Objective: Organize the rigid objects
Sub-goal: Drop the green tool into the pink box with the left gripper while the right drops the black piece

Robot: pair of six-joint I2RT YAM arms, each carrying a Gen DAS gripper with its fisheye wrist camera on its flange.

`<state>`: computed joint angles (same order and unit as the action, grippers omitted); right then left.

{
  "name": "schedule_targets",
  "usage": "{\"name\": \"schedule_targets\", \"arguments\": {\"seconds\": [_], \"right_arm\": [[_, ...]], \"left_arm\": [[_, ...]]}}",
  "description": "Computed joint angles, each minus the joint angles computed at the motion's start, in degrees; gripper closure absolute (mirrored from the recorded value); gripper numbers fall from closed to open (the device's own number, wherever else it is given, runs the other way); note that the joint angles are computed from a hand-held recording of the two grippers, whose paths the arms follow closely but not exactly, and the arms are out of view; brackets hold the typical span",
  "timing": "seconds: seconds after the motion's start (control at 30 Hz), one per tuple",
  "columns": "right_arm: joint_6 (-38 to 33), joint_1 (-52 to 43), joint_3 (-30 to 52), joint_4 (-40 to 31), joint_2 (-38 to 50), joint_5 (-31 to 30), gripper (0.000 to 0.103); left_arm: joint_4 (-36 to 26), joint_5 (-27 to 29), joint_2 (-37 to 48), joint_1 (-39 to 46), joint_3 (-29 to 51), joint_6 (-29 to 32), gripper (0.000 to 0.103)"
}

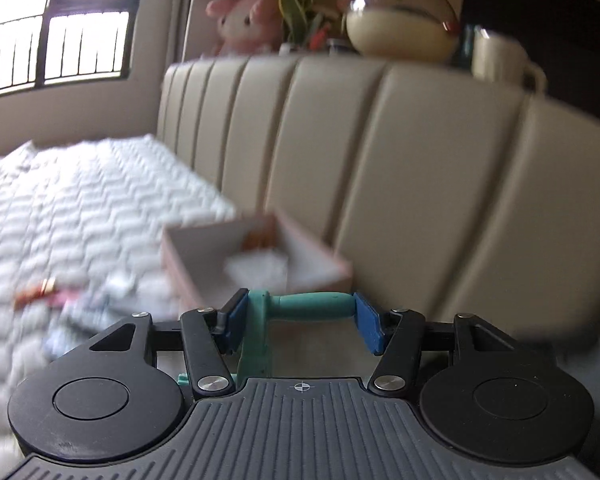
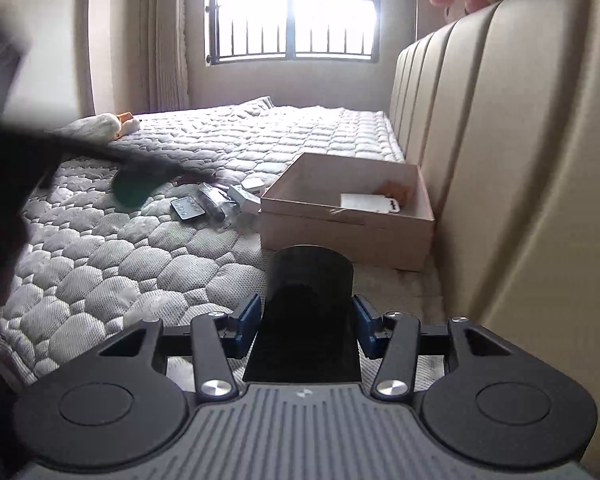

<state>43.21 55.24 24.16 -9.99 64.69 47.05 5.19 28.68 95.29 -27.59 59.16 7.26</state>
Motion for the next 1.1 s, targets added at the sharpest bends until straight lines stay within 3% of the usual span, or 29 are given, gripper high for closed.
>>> {"name": "schedule_targets", "arguments": {"seconds": [0.23, 0.3, 0.4, 0.53, 0.67, 0.83, 0.97, 1.1], "right_arm": [[4.87, 2.41, -1.04, -5.76, -3.71, 3.25, 0.054], [4.91, 1.70, -1.40, -5.36, -3.33, 2.80, 0.054], [4.37, 0.21, -2.11, -3.53, -2.03, 1.68, 0.054], [3.05, -0.89, -2.35, -0.70, 0.15, 1.28, 0.054], [0.01, -2.69, -2.00, 1.50, 1.40, 0.24, 0.054], [-6.95, -10.75, 0.19, 6.67, 2.48, -4.75, 0.054], [-14.22, -19.81, 7.26, 10.08, 6.86, -8.17, 0.054], [-20.07, -28.22, 19.57, 12.67, 16.14, -8.41, 0.054]], "left_arm": [[-4.18, -7.71, 23.84, -5.61, 30.95, -10.24, 0.042], [-10.00, -8.87, 31.12, -6.24, 40.37, -12.36, 0.043], [-13.74, -11.34, 37.93, -6.92, 46.96, -12.40, 0.043], [-8.58, -10.44, 36.52, -5.67, 40.22, -13.33, 0.044], [-1.57, -6.54, 28.84, -2.55, 26.01, -12.09, 0.044], [0.79, -1.15, 19.93, 2.90, 11.45, -7.85, 0.044], [0.53, 1.84, 14.50, 8.28, 2.78, -3.89, 0.044], [-1.51, 3.54, 13.81, 13.25, 0.37, -2.00, 0.044]]}}
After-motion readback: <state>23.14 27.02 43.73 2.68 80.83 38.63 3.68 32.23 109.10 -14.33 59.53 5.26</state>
